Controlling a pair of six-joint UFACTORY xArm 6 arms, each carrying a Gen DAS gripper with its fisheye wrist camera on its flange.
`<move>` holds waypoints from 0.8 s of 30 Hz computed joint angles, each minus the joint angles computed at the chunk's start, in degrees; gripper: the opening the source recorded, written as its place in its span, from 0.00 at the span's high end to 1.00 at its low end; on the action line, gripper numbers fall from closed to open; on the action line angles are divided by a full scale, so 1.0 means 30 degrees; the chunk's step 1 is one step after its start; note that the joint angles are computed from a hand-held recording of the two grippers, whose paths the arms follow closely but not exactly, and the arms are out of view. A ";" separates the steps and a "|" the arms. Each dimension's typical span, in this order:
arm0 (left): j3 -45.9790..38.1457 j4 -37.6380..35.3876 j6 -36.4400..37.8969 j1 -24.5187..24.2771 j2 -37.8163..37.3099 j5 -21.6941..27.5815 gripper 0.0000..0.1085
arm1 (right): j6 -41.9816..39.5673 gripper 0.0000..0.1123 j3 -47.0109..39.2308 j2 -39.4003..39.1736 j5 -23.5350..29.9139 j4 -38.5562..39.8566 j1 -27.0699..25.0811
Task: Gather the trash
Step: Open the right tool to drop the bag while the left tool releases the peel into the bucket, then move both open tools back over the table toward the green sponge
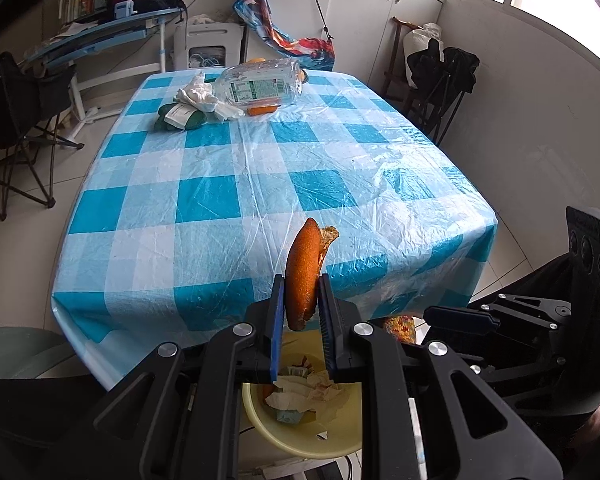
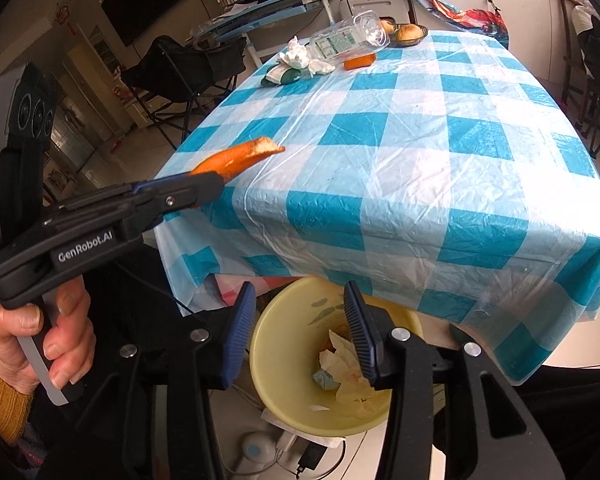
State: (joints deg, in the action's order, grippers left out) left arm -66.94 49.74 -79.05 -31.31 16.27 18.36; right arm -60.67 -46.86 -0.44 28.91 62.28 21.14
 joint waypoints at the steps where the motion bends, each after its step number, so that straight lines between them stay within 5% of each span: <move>1: -0.0002 -0.0140 0.0192 -0.0045 0.0025 -0.0004 0.86 | -0.0131 0.58 0.0029 -0.0041 -0.0105 0.0287 -0.0019; 14: -0.0569 -0.3938 0.5016 -0.1265 0.0896 0.0982 0.82 | -0.0960 0.54 -0.0130 -0.0025 -0.0989 0.2527 -0.0250; 17: -0.0610 -0.3140 0.4216 -0.1359 0.0828 0.1390 0.71 | -0.0845 0.53 -0.0153 -0.0011 -0.1043 0.2573 -0.0298; 24: -0.0501 -0.1220 0.1935 -0.1200 0.0449 0.2047 0.62 | -0.0708 0.52 -0.0150 0.0029 -0.1140 0.2325 -0.0258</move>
State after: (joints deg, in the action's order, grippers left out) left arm -68.44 46.08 -73.24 -34.91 17.62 24.50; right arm -62.79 -47.31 -0.35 25.49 69.26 20.37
